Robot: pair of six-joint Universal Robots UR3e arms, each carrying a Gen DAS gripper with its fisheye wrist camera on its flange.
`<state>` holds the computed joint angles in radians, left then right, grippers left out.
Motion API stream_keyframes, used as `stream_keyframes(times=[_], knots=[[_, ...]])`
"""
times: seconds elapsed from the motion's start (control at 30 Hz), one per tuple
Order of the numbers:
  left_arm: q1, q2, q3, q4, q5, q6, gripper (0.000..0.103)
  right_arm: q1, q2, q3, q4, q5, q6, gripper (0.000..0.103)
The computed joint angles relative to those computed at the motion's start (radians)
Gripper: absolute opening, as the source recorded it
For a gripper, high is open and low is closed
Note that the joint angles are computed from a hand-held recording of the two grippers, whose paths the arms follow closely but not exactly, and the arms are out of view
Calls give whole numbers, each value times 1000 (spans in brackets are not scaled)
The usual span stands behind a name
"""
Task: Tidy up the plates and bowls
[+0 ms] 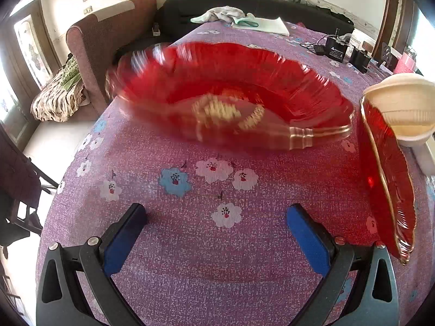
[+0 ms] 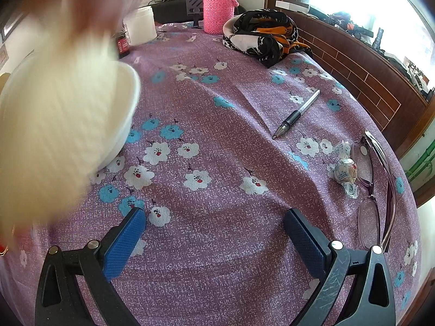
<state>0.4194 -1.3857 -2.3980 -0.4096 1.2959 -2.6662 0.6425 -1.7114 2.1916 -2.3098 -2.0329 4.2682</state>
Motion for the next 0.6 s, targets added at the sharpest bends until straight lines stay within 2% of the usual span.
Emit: stream_keyframes(times=[0.6], knots=[[0, 1, 1, -2, 0, 1, 103, -2, -1, 0, 2, 2, -3, 102]])
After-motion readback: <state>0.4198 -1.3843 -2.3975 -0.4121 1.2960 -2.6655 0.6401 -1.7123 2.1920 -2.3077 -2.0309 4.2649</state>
